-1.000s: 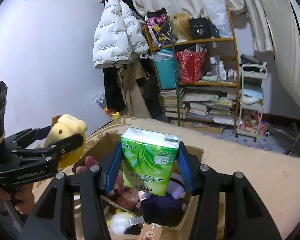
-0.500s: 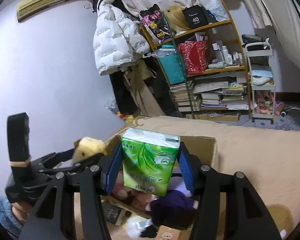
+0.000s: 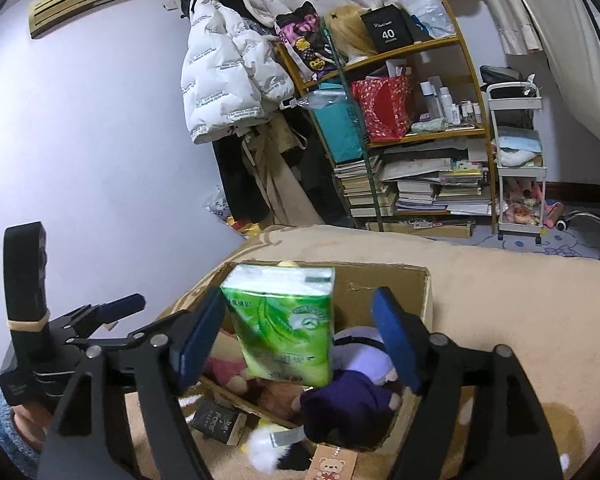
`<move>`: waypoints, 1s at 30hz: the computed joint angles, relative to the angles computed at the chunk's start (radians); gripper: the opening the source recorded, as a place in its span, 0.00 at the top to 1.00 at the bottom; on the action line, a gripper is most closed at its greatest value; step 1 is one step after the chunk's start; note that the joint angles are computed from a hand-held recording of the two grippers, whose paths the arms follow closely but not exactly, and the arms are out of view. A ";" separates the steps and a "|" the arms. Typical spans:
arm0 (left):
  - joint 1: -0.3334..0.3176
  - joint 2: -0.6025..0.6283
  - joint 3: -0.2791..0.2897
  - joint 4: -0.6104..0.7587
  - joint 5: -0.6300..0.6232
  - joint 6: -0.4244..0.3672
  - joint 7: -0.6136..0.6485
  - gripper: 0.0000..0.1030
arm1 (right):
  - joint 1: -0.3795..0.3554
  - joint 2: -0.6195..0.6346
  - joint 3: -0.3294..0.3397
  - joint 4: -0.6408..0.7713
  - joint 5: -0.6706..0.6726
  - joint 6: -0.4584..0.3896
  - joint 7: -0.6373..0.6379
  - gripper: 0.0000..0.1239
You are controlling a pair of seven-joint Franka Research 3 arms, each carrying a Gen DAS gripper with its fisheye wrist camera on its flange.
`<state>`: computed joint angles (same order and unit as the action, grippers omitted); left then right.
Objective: Organize soft objects
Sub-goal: 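Open left gripper to drop the yellow plush in the box while right gripper releases the tissue pack, then withdraw both grippers from the box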
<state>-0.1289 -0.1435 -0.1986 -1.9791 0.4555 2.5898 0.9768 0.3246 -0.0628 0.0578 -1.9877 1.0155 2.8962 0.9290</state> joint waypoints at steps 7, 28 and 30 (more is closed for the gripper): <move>-0.004 -0.079 0.002 -0.067 -0.017 -0.038 0.037 0.04 | -0.004 -0.026 0.003 -0.030 -0.102 0.008 0.093 0.25; 0.007 -0.266 -0.001 -0.158 -0.059 -0.152 0.002 0.04 | -0.009 -0.221 0.016 -0.219 -0.493 0.047 0.427 0.17; 0.008 -0.279 -0.004 -0.165 -0.064 -0.176 0.000 0.04 | -0.011 -0.236 0.019 -0.237 -0.517 0.039 0.454 0.17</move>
